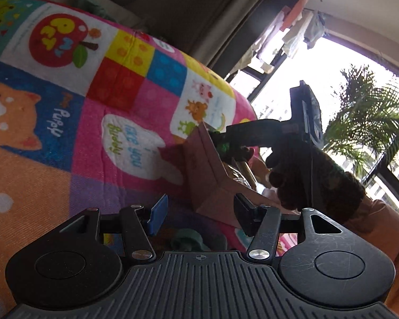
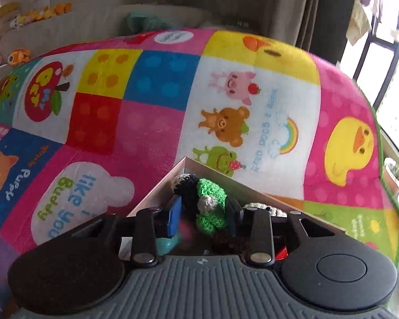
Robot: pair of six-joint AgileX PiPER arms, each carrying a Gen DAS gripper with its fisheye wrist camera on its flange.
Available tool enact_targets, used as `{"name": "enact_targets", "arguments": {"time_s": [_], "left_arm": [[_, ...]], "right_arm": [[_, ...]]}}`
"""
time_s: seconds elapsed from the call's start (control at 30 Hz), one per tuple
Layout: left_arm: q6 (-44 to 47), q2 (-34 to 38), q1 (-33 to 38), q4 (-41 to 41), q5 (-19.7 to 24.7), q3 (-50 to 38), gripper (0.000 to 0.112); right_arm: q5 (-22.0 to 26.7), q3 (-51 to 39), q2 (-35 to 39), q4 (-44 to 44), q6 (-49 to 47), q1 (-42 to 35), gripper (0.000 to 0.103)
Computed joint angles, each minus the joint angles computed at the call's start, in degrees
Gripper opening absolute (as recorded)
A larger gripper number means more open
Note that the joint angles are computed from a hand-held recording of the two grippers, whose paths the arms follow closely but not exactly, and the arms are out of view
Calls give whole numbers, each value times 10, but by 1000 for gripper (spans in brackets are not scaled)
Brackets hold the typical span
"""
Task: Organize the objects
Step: 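Open the right gripper and withdraw it from the pink box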
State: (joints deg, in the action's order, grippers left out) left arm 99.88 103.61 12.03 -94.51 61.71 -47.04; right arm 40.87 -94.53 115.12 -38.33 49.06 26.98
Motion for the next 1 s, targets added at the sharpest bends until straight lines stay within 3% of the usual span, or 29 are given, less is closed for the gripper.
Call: {"name": "enact_targets", "arguments": {"time_s": [0.1,0.2,0.3,0.37,0.43,0.57,0.63,0.67,0.73,0.83,1.0], "left_arm": [[-5,12,16,-4,17,-4,59],[-25,24,23,-6,21,-14,59],[-27,16,25,-25,-2,-8,59],[-25,6,25,-37,-20,-2,59],[-35,-8,25,-28,-31,0,59],[-43,-55,23,25,-21,20,59],[-33,-88,16,43,-33,40,59],[-28,-105,11,47,-47,50,59],[-21,-131,4,48,-76,63,59],[-37,-161,2,73,-105,67,59],[-53,-199,-14,128,-143,73,59]], "right_arm": [[3,-11,4,60,-19,-17,35],[-36,41,-34,109,-38,-32,35],[-57,117,-94,35,60,-10,36],[-36,174,-146,-80,137,39,42],[-39,242,-204,-150,195,87,55],[-36,346,-293,-178,254,173,64],[-40,394,-319,-186,298,215,83],[-52,420,-327,-195,326,237,87],[-76,451,-322,-227,372,277,89],[-70,458,-277,-316,449,332,89],[-193,457,-255,-318,483,258,89]]}}
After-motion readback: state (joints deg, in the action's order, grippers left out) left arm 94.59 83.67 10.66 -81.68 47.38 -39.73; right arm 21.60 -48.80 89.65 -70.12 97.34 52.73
